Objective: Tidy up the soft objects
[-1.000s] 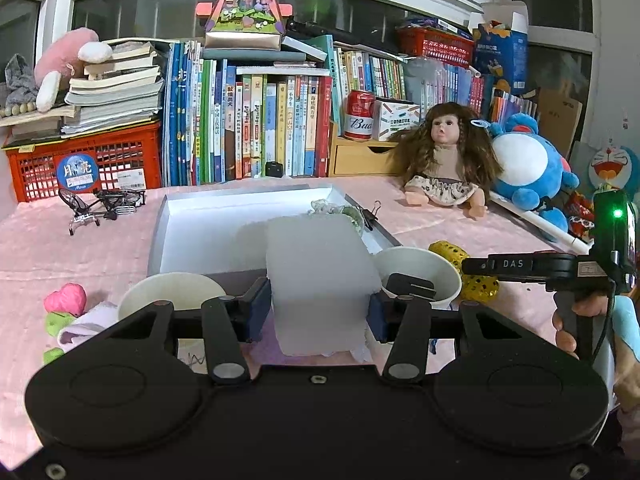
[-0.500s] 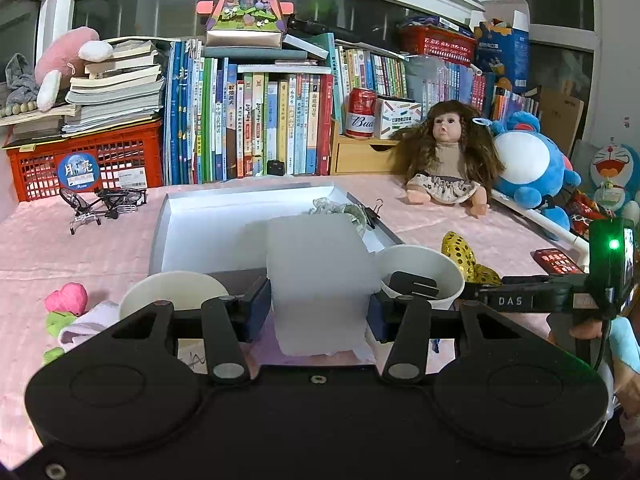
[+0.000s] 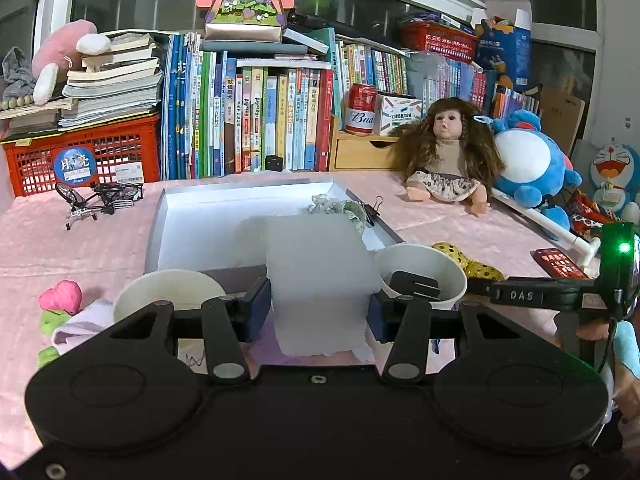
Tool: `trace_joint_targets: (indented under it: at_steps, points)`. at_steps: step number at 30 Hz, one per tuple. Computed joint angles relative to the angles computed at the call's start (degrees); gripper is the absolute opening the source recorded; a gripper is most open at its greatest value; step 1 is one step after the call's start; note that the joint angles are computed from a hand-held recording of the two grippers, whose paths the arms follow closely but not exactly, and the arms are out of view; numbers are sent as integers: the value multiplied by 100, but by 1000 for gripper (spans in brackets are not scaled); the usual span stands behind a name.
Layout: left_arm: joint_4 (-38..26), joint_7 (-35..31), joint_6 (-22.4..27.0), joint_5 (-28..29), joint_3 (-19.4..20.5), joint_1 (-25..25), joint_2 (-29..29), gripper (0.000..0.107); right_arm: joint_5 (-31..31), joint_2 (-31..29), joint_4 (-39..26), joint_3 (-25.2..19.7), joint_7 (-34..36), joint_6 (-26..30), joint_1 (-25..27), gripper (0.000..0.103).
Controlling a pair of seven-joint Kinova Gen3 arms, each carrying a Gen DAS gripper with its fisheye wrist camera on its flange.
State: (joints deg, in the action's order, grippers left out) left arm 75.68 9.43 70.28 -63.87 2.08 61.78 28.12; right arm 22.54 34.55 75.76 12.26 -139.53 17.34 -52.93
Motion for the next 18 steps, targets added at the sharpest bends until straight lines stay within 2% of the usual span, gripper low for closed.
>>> trace_joint_targets:
  at_steps: [3, 5, 8, 14, 18]
  points:
    - [28, 22, -80, 28, 12, -41, -31, 47, -100, 69, -80, -54, -33, -63, 88, 86]
    - [88, 83, -225, 87, 24, -119, -94, 47, -182, 137, -200, -116, -23, 44, 137, 70]
    - [101, 95, -302, 154, 33, -196, -132, 47, -164, 194, -249, 62, -238, 91, -6, 59]
    - [153, 31, -439, 207, 34, -338, -275, 47, 26, 165, -195, 443, -728, 22, -284, 52]
    - [125, -120, -398, 181, 44, -460, -411, 47, 54, 104, -333, 280, -718, 53, -141, 52]
